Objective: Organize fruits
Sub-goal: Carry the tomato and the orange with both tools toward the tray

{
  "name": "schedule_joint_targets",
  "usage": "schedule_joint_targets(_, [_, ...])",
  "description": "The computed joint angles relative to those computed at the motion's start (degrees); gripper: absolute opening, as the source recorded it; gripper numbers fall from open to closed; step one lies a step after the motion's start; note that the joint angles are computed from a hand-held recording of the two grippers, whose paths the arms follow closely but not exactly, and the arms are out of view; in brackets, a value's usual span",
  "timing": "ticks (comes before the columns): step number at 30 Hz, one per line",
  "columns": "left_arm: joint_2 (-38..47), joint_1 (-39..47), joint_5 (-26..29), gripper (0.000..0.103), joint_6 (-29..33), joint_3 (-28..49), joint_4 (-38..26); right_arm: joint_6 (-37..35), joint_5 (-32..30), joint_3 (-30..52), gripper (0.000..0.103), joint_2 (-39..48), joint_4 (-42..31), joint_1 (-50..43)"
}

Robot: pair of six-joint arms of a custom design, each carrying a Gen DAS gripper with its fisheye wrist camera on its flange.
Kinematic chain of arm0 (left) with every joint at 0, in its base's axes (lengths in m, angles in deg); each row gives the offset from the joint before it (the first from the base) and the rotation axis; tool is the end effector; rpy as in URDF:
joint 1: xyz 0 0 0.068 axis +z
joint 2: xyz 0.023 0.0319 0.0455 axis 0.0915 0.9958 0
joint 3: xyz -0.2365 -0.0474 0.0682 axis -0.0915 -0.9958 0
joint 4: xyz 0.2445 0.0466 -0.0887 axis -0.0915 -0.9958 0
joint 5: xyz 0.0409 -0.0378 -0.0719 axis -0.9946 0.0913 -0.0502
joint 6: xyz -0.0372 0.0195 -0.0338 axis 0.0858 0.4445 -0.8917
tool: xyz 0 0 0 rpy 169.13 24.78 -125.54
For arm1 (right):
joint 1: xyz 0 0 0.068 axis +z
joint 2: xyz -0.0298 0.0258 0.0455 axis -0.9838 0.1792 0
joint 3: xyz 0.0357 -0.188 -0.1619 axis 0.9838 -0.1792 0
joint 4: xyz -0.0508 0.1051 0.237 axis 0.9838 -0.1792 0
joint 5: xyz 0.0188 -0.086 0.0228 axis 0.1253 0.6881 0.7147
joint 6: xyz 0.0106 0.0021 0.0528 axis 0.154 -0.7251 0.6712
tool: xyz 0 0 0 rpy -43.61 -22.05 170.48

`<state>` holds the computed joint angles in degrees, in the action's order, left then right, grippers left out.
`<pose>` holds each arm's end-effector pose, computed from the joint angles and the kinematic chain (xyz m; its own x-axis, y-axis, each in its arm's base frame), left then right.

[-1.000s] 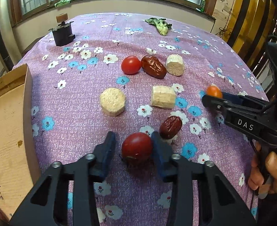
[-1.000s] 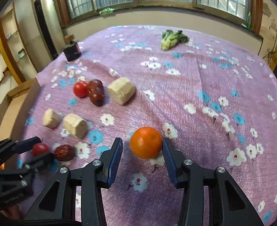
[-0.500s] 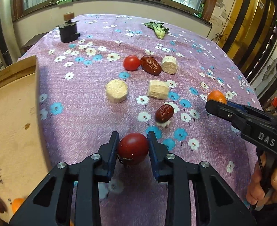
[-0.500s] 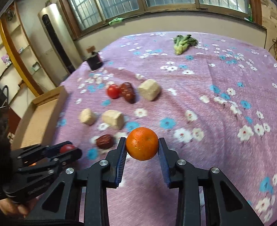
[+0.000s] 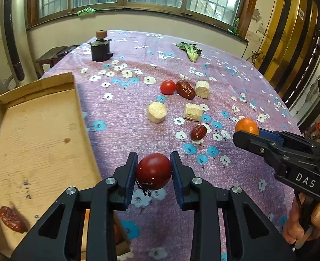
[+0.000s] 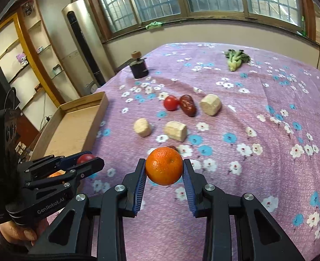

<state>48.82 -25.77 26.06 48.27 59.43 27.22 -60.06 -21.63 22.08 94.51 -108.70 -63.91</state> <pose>0.2076 -0.1245 0.2062 -0.7482 0.1845 -0.6373 0.3472 0.9274 -0.1392 0.1952 0.0585 0.2078 -0.7490 0.0548 -0.6603 -0.1448 0.9589 0.2439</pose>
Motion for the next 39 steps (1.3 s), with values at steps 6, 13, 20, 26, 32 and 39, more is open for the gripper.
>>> schedule_joint_targets(6, [-3.7,2.5,0.9,0.028,0.7,-1.9,-1.5,2.1,2.5,1.1,0.034,0.2,-0.3,5.1])
schedule_joint_targets(13, [-7.2,5.6,1.9,0.028,1.9,-3.5,-3.0,4.0,4.9,2.5,0.033,1.8,0.0,10.0])
schedule_joint_targets(20, [-9.4,9.2,3.5,0.028,3.3,-4.5,-4.2,5.4,6.6,3.8,0.033,4.5,1.0,14.4])
schedule_joint_targets(26, [-10.4,12.1,4.6,0.028,4.3,-5.2,-4.5,6.3,7.6,5.4,0.033,7.4,2.2,17.5])
schedule_joint_targets(32, [-10.8,15.6,6.3,0.028,5.6,-5.7,-4.8,6.8,8.1,7.0,0.033,10.5,3.6,19.5])
schedule_joint_targets(39, [-10.5,20.0,8.3,0.028,7.4,-6.2,-4.9,7.2,8.3,9.1,0.033,14.4,5.1,21.7])
